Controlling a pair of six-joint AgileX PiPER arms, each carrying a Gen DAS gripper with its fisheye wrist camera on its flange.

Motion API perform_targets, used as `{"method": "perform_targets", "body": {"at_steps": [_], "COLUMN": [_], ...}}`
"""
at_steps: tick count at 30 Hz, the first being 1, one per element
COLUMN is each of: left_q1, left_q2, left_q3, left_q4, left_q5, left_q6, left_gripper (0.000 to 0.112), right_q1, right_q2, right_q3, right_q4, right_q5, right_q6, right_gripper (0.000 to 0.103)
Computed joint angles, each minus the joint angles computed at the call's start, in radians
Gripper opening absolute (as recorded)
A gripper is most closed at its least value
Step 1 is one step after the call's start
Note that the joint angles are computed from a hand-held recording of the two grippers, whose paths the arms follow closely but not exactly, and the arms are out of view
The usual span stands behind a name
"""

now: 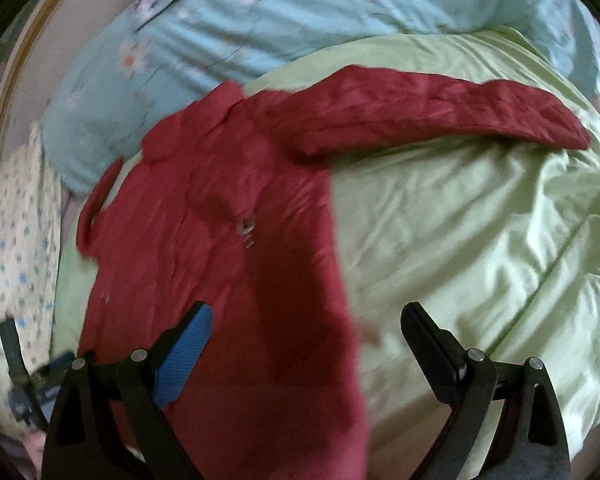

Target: Fold large clothes

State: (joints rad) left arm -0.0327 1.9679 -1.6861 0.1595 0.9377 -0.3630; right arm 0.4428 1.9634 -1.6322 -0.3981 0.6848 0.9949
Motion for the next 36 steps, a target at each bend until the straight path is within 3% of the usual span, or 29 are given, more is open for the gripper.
{"method": "perform_targets", "body": {"at_steps": [8, 13, 16, 19, 24, 26, 32, 36], "left_q1": [-0.013, -0.01, -0.006, -0.003, -0.001, -0.001, 0.013, 0.024], "left_q2": [0.034, 0.054, 0.075, 0.104, 0.158, 0.187, 0.258, 0.297], "left_q3": [-0.038, -0.056, -0.077, -0.111, -0.167, -0.202, -0.314, -0.389], "left_q4": [0.029, 0.028, 0.027, 0.024, 0.028, 0.025, -0.01, -0.035], "left_q5": [0.011, 0.021, 0.031, 0.041, 0.047, 0.058, 0.078, 0.085], "left_q6": [-0.011, -0.015, -0.015, -0.011, -0.01, -0.007, 0.03, 0.048], "left_gripper": [0.102, 0.102, 0.102, 0.102, 0.102, 0.102, 0.102, 0.102], "right_q1": [-0.226, -0.351, -0.406, -0.461, -0.503, -0.518, -0.479, -0.425], "right_q2": [0.0, 0.07, 0.121, 0.161, 0.202, 0.217, 0.267, 0.279], "right_q3": [-0.003, -0.085, -0.131, -0.146, -0.186, -0.207, -0.342, -0.408], "right_q4": [0.13, 0.191, 0.185, 0.253, 0.166, 0.149, 0.017, -0.05], "right_q5": [-0.089, -0.111, -0.142, -0.191, -0.202, -0.214, -0.153, -0.166], "right_q6": [-0.074, -0.099, -0.065, -0.081, 0.008, 0.018, 0.062, 0.047], "right_gripper": [0.096, 0.095, 0.09, 0.079, 0.056, 0.051, 0.018, 0.014]}}
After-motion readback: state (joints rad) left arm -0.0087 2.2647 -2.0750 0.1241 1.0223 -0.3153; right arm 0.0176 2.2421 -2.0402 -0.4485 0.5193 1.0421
